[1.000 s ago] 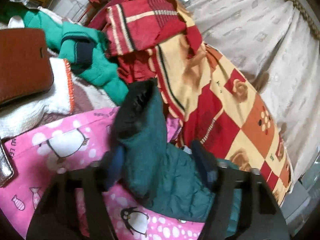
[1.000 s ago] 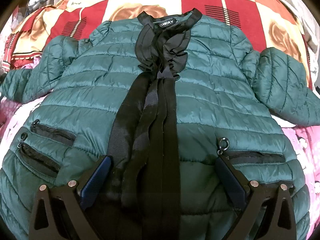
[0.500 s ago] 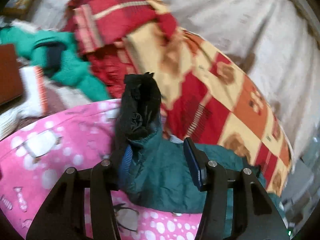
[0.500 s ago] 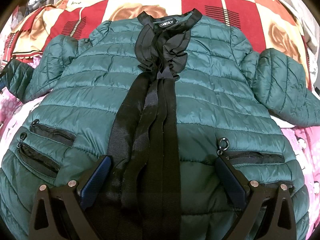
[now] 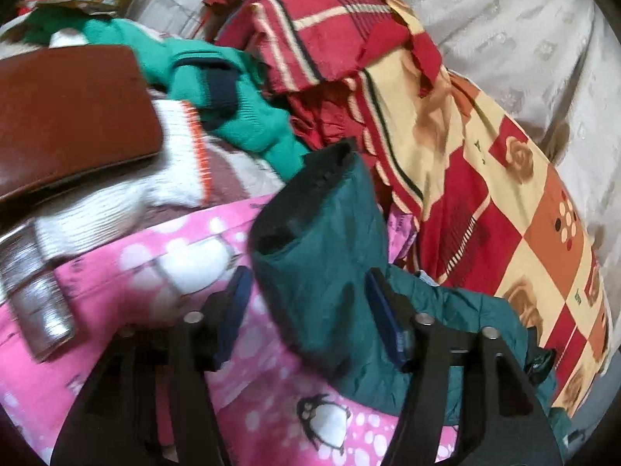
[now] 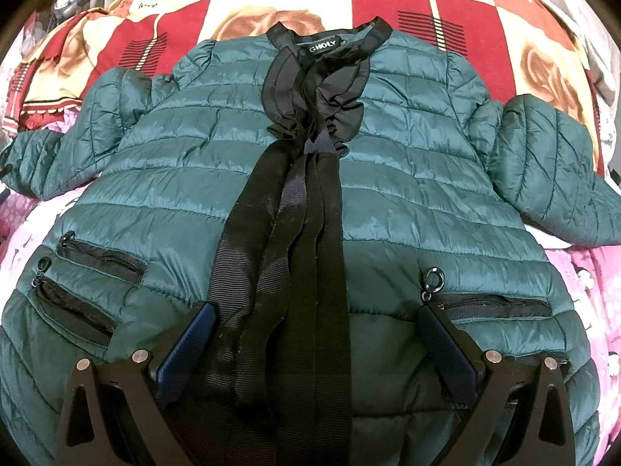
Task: Fold large clothes
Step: 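Close the left gripper on the green sleeve cuff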
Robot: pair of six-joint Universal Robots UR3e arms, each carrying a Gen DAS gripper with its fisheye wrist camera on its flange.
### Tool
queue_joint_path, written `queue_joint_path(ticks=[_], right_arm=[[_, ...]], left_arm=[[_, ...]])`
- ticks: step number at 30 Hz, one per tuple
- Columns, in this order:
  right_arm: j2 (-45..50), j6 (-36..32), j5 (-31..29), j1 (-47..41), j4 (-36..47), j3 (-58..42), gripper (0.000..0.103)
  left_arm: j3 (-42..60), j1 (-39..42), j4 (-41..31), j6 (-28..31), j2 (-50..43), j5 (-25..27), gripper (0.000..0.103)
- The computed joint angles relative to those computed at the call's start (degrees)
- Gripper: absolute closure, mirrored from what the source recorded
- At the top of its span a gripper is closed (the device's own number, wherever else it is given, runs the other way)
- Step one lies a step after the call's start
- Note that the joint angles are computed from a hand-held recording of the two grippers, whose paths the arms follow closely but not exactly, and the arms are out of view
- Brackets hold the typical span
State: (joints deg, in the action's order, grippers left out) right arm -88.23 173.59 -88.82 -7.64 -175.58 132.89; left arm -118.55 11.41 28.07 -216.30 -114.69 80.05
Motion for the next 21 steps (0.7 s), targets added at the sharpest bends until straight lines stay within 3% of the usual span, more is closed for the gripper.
queue_joint_path(ticks=[2,6,10,11,15,18,21], right_arm=[[0.15,-0.15,0.18,-0.22,-0.06,-0.1,0.0],[-0.04,-0.17,0.16,-0.21,-0.18,0.21,0.0],[0.06,-0.17,0.08,-0.17,-0.24,0.16,0.0],[0.08,-0.07,-0.01,-0.05,-0.25,0.15,0.0],[0.2,-0.06,-0.22,0.11,-0.3,0.07,0.0],[0.19,-0.16,-0.07,-0.06,-0.15,-0.02,0.0],[0.1,-0.17,-0.12,-0.02,0.12,-0.07,0.0]], left_arm=[[2.04,-0.94,0.49,-0.29,-1.66,1.3,0.029],[4.41,-1.24,2.5,-4.28,-3.65,2.98,0.028],[5.39,0.31,8.37,-8.67,-6.29,0.43,0.028],[5.45,0.96,9.08,-8.68,-6.74,-1.44,0.031],[5.32,2.98,6.65,-9.48,-6.36,-6.72,0.069],[5.02,1.53,2.35,-7.8,-3.57,-3.17,0.078],[6.54,-1.44,-1.18,-4.58,-0.84,0.02,0.081]])
